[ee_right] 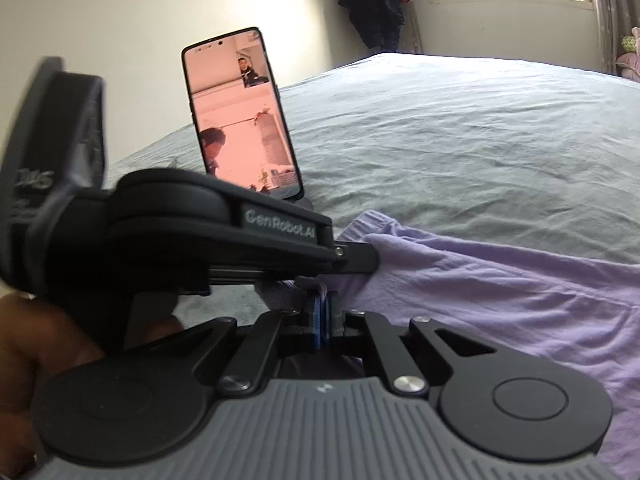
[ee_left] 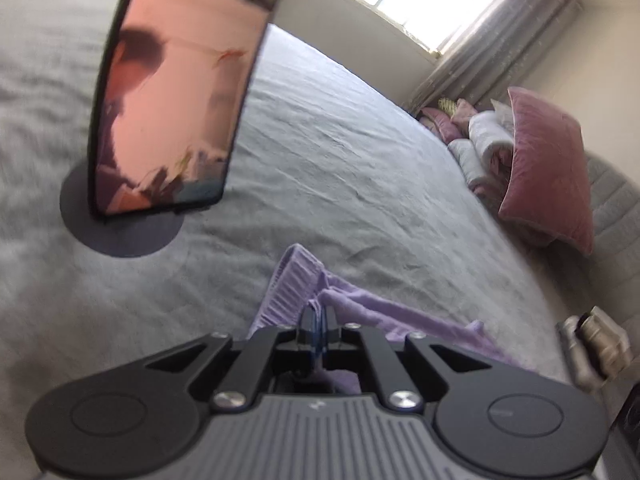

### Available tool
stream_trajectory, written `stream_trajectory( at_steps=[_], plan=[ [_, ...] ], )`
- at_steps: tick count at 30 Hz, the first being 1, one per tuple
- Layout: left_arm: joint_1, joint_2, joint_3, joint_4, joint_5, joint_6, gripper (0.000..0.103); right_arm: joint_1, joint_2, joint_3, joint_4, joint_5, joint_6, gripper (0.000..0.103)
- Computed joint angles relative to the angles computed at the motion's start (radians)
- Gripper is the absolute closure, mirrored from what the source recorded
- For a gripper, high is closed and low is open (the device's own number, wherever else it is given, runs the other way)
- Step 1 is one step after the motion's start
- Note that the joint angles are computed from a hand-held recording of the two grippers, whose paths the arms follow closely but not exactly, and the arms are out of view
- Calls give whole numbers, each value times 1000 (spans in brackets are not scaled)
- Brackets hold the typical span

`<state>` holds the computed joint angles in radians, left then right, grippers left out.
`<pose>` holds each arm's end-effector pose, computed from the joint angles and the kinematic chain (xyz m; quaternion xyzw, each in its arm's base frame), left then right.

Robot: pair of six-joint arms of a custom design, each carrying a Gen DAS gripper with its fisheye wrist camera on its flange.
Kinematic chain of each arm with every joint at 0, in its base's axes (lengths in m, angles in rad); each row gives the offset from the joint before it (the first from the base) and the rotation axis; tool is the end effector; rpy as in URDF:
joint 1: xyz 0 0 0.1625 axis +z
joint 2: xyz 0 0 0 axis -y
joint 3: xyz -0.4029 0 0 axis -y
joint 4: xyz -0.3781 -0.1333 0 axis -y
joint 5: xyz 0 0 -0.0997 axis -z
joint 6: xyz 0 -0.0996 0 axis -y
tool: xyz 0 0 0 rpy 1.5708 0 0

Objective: Fold clothes
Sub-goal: 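Carry the held leg end over toward the waistband with both grippers, then open both grippers and release the folded pants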

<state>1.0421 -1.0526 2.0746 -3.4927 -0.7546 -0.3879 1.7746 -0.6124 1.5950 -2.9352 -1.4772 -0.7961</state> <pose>-0.0806 -0.5461 0.2256 -0.1140 0.8366 -0.5161 0.1439 0.2750 -0.6262 0.0247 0.4779 -0.8565 0.1947 0.0114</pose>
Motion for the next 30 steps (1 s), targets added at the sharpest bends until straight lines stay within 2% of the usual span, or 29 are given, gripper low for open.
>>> stream_trajectory(
  at_steps=[5,14,18,21,25,27,29,30],
  plan=[
    [12,15,-11,-29,-16,1,101,-1,4,4,-11,-1,-10,99],
    [-20,50,-21,-151,66,94,102,14,19,-6,-43,14,21,99],
    [-29,45,-19,-138,132,91,103,21,23,-8,-24,14,21,99],
    [-37,13,4,-125,125,53,102,24,21,-14,10,12,22,96],
    [-73,11,13,-180,159,114,99,23,-9,-16,70,20,23,91],
    [-87,14,12,-196,166,121,96,16,-33,-6,83,30,22,83],
    [-102,20,10,-208,168,122,86,2,-61,14,72,45,17,49],
    [-110,26,8,-218,170,132,78,-5,-75,23,67,52,14,48]
  ],
)
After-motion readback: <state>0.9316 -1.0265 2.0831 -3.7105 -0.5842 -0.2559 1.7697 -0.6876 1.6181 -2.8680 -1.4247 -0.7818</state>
